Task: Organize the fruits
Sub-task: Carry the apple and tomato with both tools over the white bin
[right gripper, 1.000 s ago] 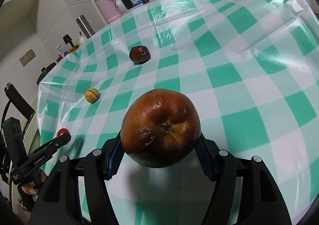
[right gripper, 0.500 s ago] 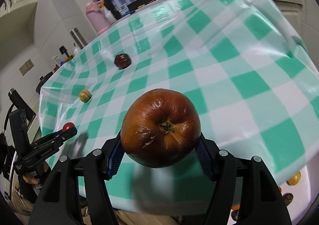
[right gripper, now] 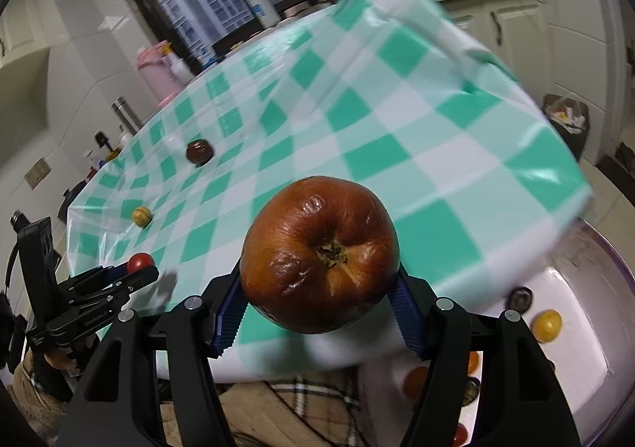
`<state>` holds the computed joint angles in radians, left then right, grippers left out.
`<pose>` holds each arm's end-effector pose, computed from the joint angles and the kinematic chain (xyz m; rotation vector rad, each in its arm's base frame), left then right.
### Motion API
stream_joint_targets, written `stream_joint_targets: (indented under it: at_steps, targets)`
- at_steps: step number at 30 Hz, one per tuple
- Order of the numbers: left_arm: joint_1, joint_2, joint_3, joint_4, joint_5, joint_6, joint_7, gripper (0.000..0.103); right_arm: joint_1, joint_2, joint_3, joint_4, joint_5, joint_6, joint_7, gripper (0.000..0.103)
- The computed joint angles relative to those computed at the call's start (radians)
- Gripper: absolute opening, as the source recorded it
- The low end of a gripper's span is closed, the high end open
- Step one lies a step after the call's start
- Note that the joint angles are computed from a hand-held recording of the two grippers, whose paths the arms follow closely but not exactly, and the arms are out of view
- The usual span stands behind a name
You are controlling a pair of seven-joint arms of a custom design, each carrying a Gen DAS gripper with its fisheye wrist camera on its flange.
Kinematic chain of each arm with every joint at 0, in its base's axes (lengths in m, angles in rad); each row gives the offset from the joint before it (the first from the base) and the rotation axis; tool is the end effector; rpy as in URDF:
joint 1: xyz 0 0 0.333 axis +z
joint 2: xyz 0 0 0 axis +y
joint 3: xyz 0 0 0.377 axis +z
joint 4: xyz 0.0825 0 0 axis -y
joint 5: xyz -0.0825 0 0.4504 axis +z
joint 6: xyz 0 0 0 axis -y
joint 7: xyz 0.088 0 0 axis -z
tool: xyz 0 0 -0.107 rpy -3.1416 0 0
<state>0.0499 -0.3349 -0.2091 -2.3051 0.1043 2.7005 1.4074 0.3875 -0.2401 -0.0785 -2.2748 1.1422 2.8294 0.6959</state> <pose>0.5307 -0.1005 0.5914 -1.7046 1.8615 -0.6588 0.5438 0.1220 0.5510 -1.6649 1.3560 -0.2652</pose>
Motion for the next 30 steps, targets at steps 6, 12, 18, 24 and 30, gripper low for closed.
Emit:
stream_joint_targets:
  at_steps: [6,12,18,24,30]
  targets:
    - [-0.052,0.050,-0.019,0.050,0.003,-0.017,0.055,0.038,-0.016,-0.025,-0.028,-0.037,0.048,0.018,-0.023,0.064]
    - [-0.113,0.103,-0.026,0.109,-0.007,-0.033,0.116,0.038,-0.042,-0.048,-0.051,-0.076,0.074,0.057,-0.022,0.064]
    - [-0.177,0.148,-0.036,0.154,-0.020,-0.034,0.189,0.038,-0.069,-0.049,-0.068,-0.110,0.004,0.109,0.067,0.064]
    - [-0.252,0.204,-0.037,0.194,-0.096,-0.057,0.322,0.038,-0.132,-0.013,-0.055,-0.142,-0.245,0.156,0.298,0.064]
    - [-0.307,0.272,-0.043,0.234,-0.175,-0.089,0.456,0.038,-0.189,0.055,-0.053,-0.132,-0.485,0.125,0.528,0.064]
